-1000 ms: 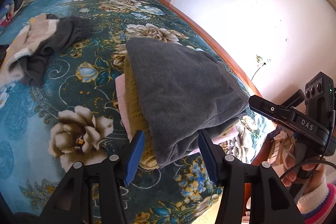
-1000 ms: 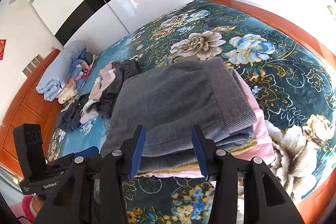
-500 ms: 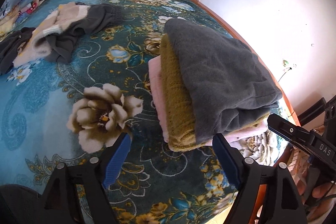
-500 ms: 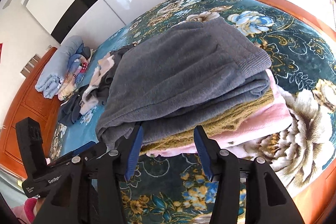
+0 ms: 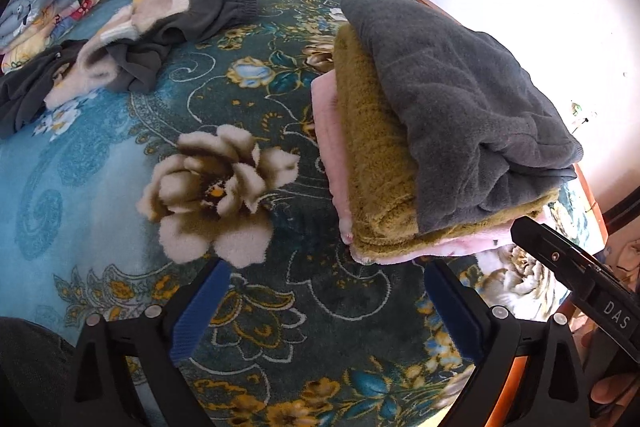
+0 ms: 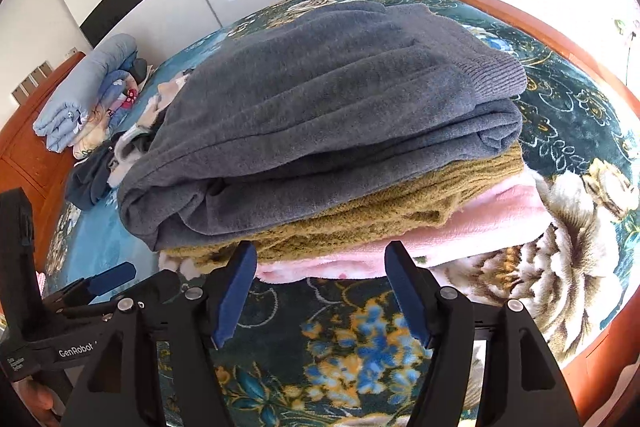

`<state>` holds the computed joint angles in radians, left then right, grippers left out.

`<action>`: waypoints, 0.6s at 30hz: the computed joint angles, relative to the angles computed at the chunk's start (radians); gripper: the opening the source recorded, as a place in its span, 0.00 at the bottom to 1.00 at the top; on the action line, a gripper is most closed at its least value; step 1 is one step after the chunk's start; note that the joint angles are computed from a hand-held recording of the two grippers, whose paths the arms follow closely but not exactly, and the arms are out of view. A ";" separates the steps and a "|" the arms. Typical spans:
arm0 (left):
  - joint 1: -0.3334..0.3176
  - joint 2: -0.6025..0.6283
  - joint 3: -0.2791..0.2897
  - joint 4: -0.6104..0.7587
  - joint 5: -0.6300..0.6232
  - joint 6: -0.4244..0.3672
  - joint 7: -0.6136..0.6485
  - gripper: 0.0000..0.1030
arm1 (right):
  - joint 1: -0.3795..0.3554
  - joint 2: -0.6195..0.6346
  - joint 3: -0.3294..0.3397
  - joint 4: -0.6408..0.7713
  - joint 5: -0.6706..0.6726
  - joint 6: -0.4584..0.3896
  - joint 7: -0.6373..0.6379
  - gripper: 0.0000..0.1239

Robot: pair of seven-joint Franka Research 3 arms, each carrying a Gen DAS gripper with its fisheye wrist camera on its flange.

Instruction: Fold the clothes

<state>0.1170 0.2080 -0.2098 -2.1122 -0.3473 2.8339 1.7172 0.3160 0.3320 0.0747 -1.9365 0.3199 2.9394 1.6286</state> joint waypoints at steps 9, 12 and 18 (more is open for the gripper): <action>0.013 0.014 -0.023 -0.052 0.033 0.169 -0.046 0.97 | 0.150 0.019 -0.165 -0.002 -0.205 0.062 0.191 0.65; -0.055 0.018 0.055 -0.068 0.193 0.227 -0.166 0.97 | 0.212 0.023 -0.237 -0.011 -0.308 0.086 0.281 0.65; -0.048 0.028 0.060 -0.069 0.337 0.243 -0.264 0.99 | 0.238 0.038 -0.277 -0.001 -0.411 0.096 0.360 0.65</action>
